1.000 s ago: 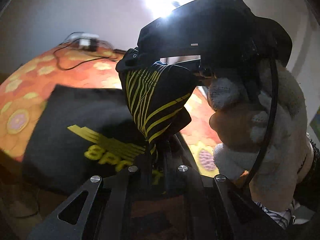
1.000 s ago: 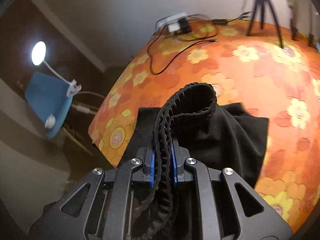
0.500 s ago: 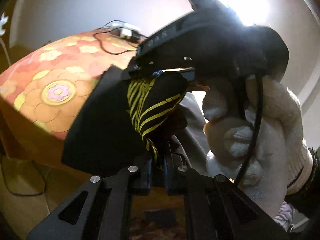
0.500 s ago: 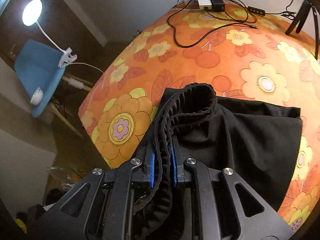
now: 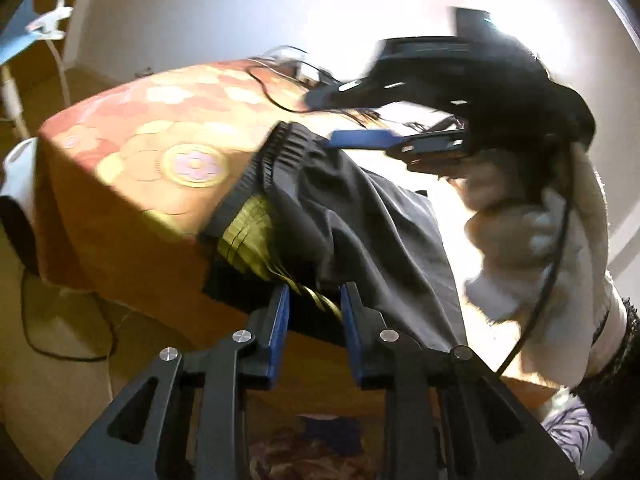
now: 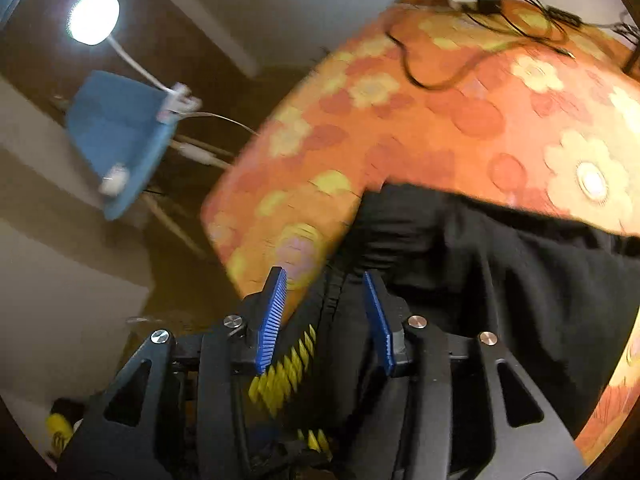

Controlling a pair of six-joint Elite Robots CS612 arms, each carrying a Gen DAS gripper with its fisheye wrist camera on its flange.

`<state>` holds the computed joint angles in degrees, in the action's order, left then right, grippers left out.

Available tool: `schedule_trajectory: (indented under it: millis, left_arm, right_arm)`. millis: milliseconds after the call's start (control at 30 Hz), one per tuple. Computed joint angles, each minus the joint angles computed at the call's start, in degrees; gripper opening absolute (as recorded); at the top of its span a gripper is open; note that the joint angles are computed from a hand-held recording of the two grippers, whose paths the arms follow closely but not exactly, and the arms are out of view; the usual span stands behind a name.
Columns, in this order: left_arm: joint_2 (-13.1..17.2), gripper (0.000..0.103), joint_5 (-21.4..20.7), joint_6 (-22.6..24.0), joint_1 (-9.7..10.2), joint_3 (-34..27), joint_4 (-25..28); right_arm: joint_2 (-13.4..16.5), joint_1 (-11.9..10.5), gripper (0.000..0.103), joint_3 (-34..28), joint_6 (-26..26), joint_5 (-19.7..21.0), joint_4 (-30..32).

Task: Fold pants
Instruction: 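Grasp the waistband with the left gripper while the right gripper holds it, lifting the pants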

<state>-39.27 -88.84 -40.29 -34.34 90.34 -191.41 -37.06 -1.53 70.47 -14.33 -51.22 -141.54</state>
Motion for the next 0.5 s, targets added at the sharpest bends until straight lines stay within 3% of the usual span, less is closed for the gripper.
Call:
schedule_trajectory:
  millis: [67,200,367,433,500]
  left_arm:
    - [-0.75,0.025,2.33,-0.17,-0.43,1.25,-1.03]
    - [-1.59,0.025,5.72,0.83,-0.95,2.02,-3.02]
    - [-0.97,0.025,6.62,6.96,-1.26,-0.21,-2.82]
    - [0.13,0.038,4.44,9.5,-0.81,-2.44,0.08]
    - [0.38,0.04,6.76,10.06,-1.17,-2.98,2.17]
  right_arm:
    - [-0.77,-0.61,0.051,0.9,-0.14,2.09,-1.74]
    - [-2.54,-2.0,0.052,3.03,0.74,2.45,-5.45]
    - [-4.65,-4.52,0.052,7.58,1.55,-0.78,-11.83]
    - [-5.0,-5.3,0.052,8.69,1.26,-2.42,-12.52]
    - [-5.13,-5.67,0.052,9.42,0.94,-4.88,-12.94]
